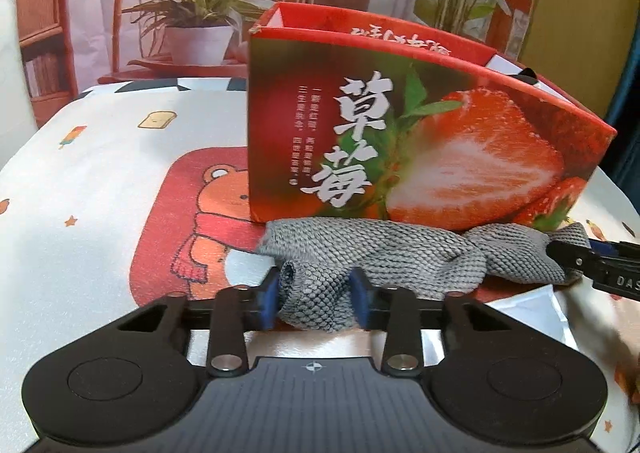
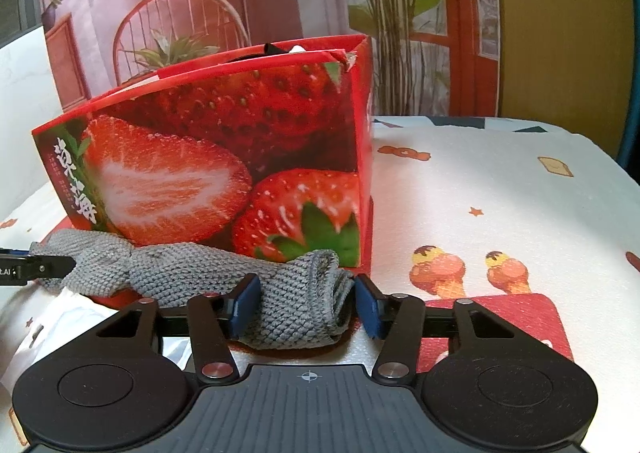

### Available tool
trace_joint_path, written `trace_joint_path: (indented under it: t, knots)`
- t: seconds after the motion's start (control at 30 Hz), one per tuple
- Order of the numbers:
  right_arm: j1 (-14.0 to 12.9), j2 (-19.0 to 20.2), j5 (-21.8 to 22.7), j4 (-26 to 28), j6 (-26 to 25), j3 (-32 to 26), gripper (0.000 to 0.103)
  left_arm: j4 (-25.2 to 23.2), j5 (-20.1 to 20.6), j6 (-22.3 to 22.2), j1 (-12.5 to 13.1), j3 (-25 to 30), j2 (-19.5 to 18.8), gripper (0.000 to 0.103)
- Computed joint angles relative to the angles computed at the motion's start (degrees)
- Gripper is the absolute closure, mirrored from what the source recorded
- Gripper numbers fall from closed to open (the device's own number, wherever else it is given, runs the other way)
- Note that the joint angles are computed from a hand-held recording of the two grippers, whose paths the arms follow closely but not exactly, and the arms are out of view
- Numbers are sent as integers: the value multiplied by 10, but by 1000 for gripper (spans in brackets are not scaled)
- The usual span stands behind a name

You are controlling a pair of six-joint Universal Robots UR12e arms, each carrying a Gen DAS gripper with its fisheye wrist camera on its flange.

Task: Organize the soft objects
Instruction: 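Grasp the grey knit cloth with the left tool while the right tool grasps its other end, then lift the grey cloth with both tools over the red box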

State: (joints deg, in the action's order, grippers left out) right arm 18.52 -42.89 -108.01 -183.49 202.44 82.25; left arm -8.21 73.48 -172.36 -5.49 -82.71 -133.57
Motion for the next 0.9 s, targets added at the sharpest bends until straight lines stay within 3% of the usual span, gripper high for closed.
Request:
trace_joint_path:
  t: [0.07,0.1,0.23,0.4,0.9]
  knots:
    - [0,-2,4,-3,2,3,61,2,0,3,0,-3,3,79]
    - [-1,-3,10,-6,4,5,70,3,1,4,0,-5,4,80]
    - [2,-7,14,-17,5,8,84,14,9,5,0,-15,12,82]
    - [8,-15,11,-46,-20,11,85,38,7,-9,3,-27,22,83]
    - [29,-40,-29,-121,-108,1,85,185,-22,-37,14,-75,65,84]
